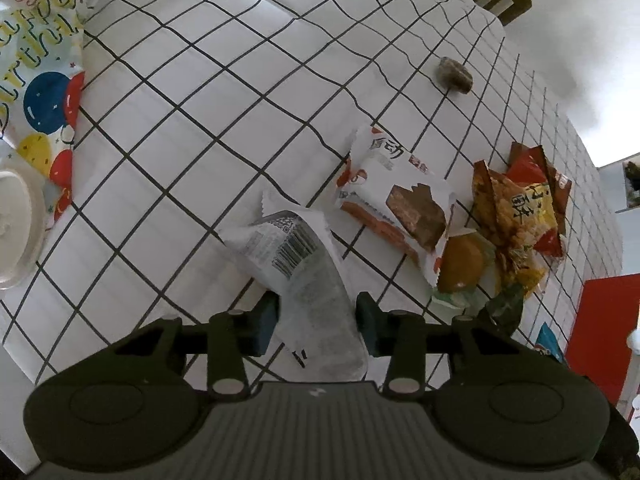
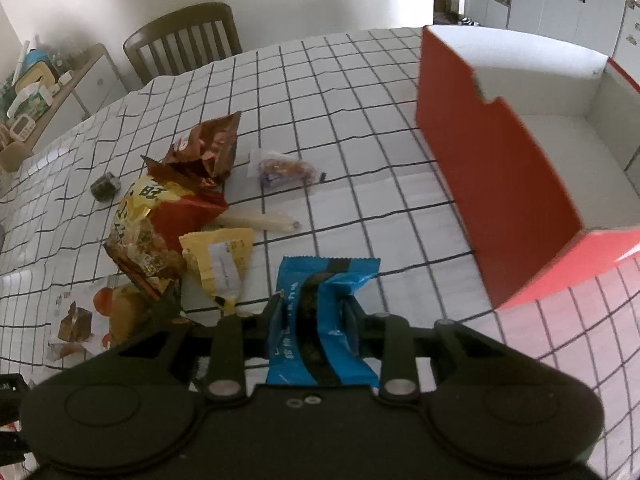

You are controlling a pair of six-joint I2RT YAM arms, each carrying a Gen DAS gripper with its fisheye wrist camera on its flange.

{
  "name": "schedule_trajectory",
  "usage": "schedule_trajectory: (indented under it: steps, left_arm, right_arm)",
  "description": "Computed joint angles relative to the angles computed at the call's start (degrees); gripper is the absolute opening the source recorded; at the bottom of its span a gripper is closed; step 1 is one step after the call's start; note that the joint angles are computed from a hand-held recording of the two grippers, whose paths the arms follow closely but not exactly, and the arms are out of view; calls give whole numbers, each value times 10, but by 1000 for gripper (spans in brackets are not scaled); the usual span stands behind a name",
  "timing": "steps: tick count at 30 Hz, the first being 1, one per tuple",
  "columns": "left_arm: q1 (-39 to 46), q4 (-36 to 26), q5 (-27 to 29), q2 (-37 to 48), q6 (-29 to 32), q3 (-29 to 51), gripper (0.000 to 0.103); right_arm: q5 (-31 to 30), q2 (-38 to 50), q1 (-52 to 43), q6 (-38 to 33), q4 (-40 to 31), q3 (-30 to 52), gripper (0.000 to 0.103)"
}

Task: Organize snacks
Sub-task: 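Carry the clear bag and blue wrapper over the red box with both tools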

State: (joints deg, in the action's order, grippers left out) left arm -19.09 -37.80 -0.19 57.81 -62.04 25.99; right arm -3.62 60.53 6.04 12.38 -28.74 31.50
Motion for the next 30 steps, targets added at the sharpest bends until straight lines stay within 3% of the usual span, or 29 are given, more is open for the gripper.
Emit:
schedule_trajectory:
  steps: [8, 13, 20, 30]
  left_arm:
    - [-87, -53, -23, -51, -49, 35, 41]
    - [-166, -71, -54, -36, -86, 87, 41]
    - [-263, -68, -85, 54, -104, 195, 41]
    - [-344, -66, -130, 233, -56, 401, 42]
  right_arm:
    - [-62, -73, -80, -75, -93, 27, 30]
    - [-105, -92, -142, -138, -159, 67, 30]
    - [-184, -69, -261, -250, -240, 144, 30]
    - [-287, 49, -438, -418, -311, 276, 30]
